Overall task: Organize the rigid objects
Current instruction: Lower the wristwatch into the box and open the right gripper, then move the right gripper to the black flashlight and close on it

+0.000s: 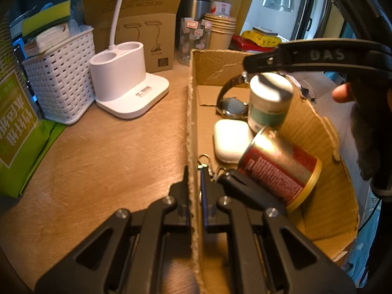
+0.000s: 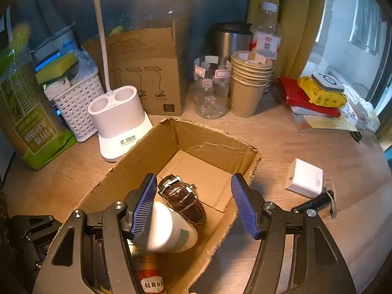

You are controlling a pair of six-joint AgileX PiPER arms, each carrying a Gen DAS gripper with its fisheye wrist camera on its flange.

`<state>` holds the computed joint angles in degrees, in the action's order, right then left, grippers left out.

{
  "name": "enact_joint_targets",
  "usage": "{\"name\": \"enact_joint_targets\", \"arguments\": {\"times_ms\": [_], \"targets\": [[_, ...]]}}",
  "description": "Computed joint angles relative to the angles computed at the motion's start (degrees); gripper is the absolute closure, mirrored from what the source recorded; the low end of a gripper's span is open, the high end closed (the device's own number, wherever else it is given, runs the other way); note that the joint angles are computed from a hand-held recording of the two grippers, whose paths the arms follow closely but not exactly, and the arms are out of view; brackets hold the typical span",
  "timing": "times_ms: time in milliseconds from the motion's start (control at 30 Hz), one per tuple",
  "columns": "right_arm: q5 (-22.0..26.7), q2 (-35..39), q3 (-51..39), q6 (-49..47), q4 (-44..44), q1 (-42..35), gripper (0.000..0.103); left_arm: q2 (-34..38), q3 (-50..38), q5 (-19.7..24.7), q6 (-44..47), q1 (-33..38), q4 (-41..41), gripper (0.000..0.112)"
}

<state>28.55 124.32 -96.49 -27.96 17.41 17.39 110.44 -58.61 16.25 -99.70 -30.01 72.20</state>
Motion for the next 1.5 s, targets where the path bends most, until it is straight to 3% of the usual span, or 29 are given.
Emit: {"name": "enact_joint_targets", "arguments": {"times_ms": [867, 1500], "targets": [[-6.8, -10.8, 13.1, -11.5, 11.6, -6.9, 0.037, 0.0, -0.3, 0.9, 1.7, -0.4, -2.1, 0.106], [-7.6, -6.0, 10.5, -10.9, 11.0, -14.5, 0.036, 0.4, -1.1, 1.4, 4.9, -0.3, -5.3, 0.106]]}}
